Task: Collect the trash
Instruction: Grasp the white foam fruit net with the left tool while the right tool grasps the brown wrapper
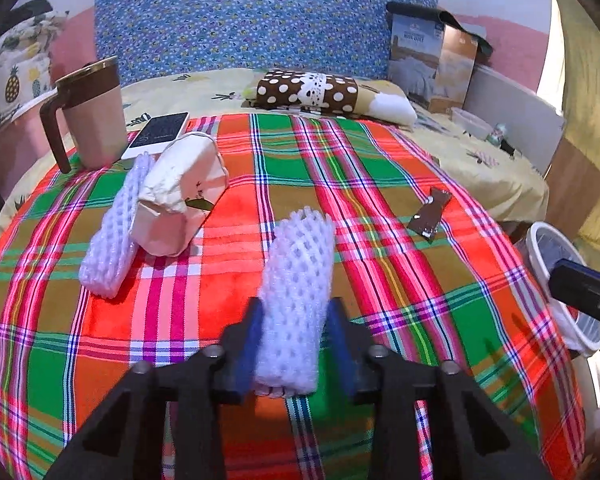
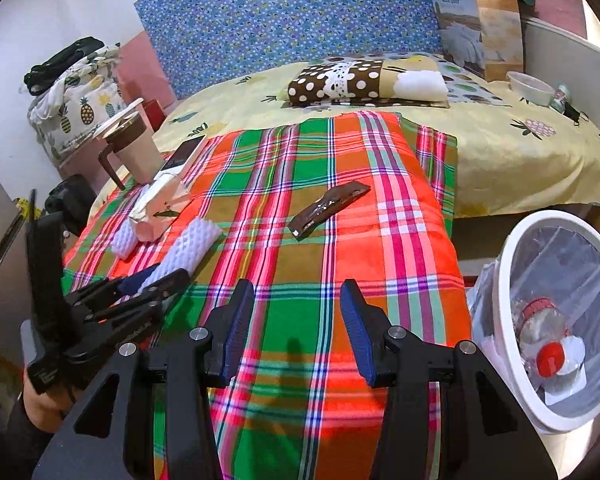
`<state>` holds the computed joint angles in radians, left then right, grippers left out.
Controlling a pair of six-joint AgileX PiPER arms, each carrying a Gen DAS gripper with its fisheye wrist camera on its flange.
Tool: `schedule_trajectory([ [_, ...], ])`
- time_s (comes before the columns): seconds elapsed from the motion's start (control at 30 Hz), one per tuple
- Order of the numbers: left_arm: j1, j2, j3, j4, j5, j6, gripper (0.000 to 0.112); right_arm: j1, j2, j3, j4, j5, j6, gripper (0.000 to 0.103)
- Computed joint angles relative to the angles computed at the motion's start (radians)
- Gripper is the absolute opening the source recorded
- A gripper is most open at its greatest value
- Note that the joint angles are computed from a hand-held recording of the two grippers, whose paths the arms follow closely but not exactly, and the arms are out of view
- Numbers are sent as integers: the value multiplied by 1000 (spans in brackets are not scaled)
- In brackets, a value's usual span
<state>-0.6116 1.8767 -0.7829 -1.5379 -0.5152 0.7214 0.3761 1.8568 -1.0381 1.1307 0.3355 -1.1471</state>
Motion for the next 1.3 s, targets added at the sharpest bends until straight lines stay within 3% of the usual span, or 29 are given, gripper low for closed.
schedule_trajectory([
  [0.13,6,-20,38,98,1,-120,24,28,23,-37,-82,-22,101,47],
  [0.3,26,-59,123,302,-8,-394,21,60,69,-99,-209,-43,247,47],
  [0.57,76,-91,222,599,-35,-747,21,98,185,-255,-535,-48,606,47],
  [0.8,123,-78,243,766,-29,-908,21,120,296,-403,-792,-20,919,47],
  [1.0,135,-71,242,802,-24,-932,21,148,342,-460,-1040,-6,1193,47],
  [1.1,141,-67,240,818,-22,-943,21,148,324,-428,-1110,-21,1253,31],
  [1.13,142,-66,238,820,-19,-943,21,143,323,-428,-1097,-18,1240,20],
  [1.2,147,-62,235,831,-17,-949,21,125,305,-405,-1057,-16,1200,10],
  [1.3,152,-59,232,848,-11,-958,21,101,267,-347,-951,-33,1093,9],
])
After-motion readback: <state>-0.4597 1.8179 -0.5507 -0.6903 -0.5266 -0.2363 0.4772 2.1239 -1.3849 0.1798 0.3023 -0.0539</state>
